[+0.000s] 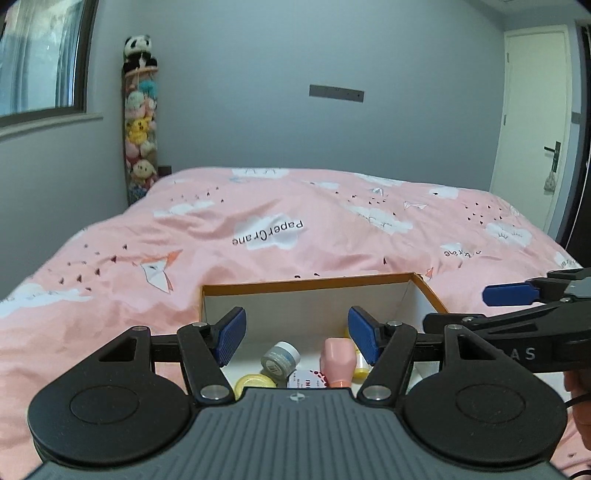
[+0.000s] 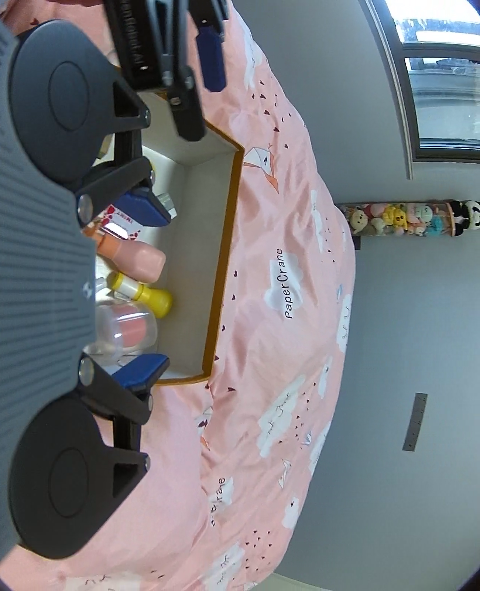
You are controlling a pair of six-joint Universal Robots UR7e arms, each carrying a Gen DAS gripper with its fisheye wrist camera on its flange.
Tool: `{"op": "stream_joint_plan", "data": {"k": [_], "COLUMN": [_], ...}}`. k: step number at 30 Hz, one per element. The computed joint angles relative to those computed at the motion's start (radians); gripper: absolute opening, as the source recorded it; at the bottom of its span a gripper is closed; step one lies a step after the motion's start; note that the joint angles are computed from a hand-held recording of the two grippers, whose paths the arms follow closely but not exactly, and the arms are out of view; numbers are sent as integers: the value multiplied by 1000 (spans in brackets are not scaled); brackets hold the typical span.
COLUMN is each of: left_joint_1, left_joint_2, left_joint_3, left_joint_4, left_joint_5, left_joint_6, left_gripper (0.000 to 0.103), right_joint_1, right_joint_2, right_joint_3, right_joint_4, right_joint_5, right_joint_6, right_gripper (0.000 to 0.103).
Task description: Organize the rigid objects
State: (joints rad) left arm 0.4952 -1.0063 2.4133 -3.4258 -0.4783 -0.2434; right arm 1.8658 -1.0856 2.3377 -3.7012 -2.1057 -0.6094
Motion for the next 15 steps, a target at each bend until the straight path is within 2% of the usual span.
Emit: {"op": "stream_joint_plan", "data": {"k": [4, 8, 11, 15], "left_joint_1": [-30, -65, -79, -87], "left_joint_2": [2, 31, 24, 1], "left_joint_3": [34, 65, 84, 133], "left_joint_4": [-41, -112, -68, -73], "left_joint_5": [29, 76, 104, 84], "left_joint_6": [-29, -9, -59, -121], "left_gripper": [75, 75, 78, 81], "right_joint_1": [5, 14, 15, 18], "right_joint_2": [-6, 22, 42, 78], "right_joint_3": [59, 110, 144, 178], "right_joint_4": [-92, -243, -334, -434], "right_joint_5": [-2, -19, -20, -33], "right_joint_6": [10, 14, 15, -2], "right_gripper": [79, 83, 85, 89]}}
